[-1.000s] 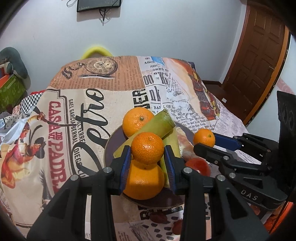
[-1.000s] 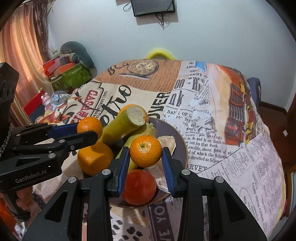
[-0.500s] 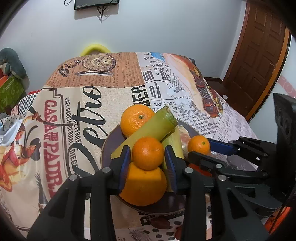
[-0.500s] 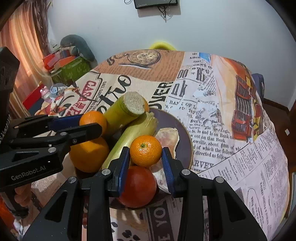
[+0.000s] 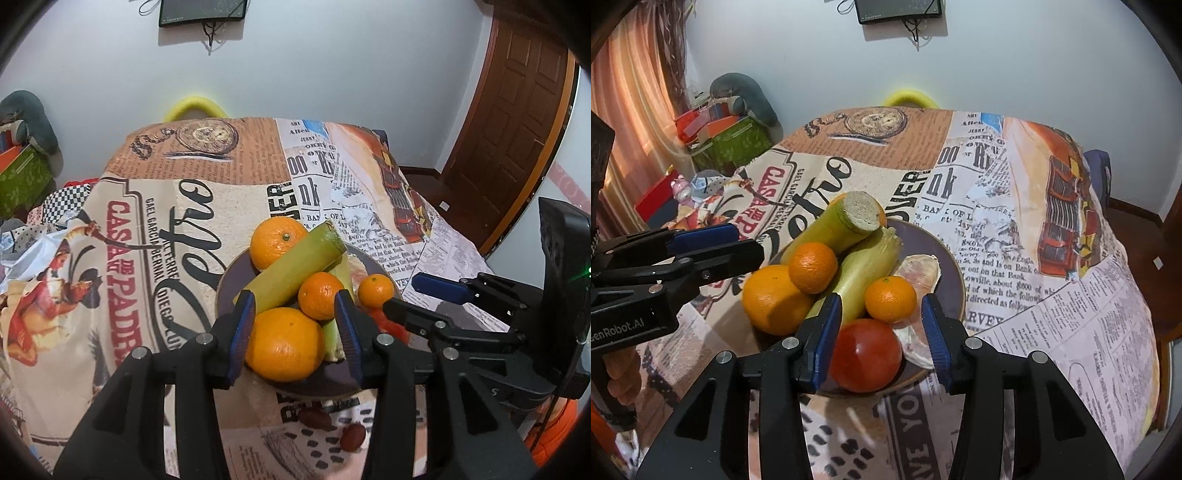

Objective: Organize fruits
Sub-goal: 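Place both small mandarins onto the grey plate and open both grippers, then grasp a dark red date with the right gripper while the left grasps another date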

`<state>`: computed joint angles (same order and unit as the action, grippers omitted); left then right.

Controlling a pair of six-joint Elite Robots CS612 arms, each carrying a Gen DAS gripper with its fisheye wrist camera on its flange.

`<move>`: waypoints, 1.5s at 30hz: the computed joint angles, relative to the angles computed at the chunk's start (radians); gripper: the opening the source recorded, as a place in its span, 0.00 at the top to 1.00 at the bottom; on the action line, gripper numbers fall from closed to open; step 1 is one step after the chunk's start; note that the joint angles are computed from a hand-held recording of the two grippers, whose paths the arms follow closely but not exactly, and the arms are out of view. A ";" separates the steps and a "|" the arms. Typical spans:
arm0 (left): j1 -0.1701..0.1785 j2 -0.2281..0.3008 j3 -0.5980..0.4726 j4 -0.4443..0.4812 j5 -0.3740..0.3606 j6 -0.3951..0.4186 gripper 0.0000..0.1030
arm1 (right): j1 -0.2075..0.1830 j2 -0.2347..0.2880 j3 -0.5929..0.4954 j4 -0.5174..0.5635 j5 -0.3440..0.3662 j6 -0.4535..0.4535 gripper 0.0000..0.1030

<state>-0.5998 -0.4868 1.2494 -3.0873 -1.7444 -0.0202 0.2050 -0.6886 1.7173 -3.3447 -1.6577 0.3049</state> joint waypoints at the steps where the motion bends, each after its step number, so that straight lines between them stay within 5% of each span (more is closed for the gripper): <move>1: 0.001 -0.005 0.008 -0.004 -0.002 -0.003 0.57 | 0.003 -0.004 0.003 -0.002 -0.004 0.001 0.60; 7: 0.014 -0.040 0.065 -0.029 -0.035 -0.017 0.57 | 0.023 -0.028 0.031 -0.028 -0.027 0.010 0.59; 21: 0.025 -0.118 0.225 -0.096 0.030 0.002 0.57 | 0.077 -0.050 0.064 -0.020 -0.057 0.029 0.53; 24: 0.028 -0.127 0.250 -0.100 0.041 0.003 0.46 | 0.085 -0.043 0.058 0.007 -0.047 0.027 0.53; 40: 0.036 -0.100 0.262 -0.047 0.076 0.012 0.41 | 0.083 0.016 -0.002 0.160 0.054 0.054 0.53; 45: 0.033 -0.086 0.244 -0.011 0.066 0.025 0.41 | 0.083 0.025 -0.013 0.163 0.058 0.046 0.68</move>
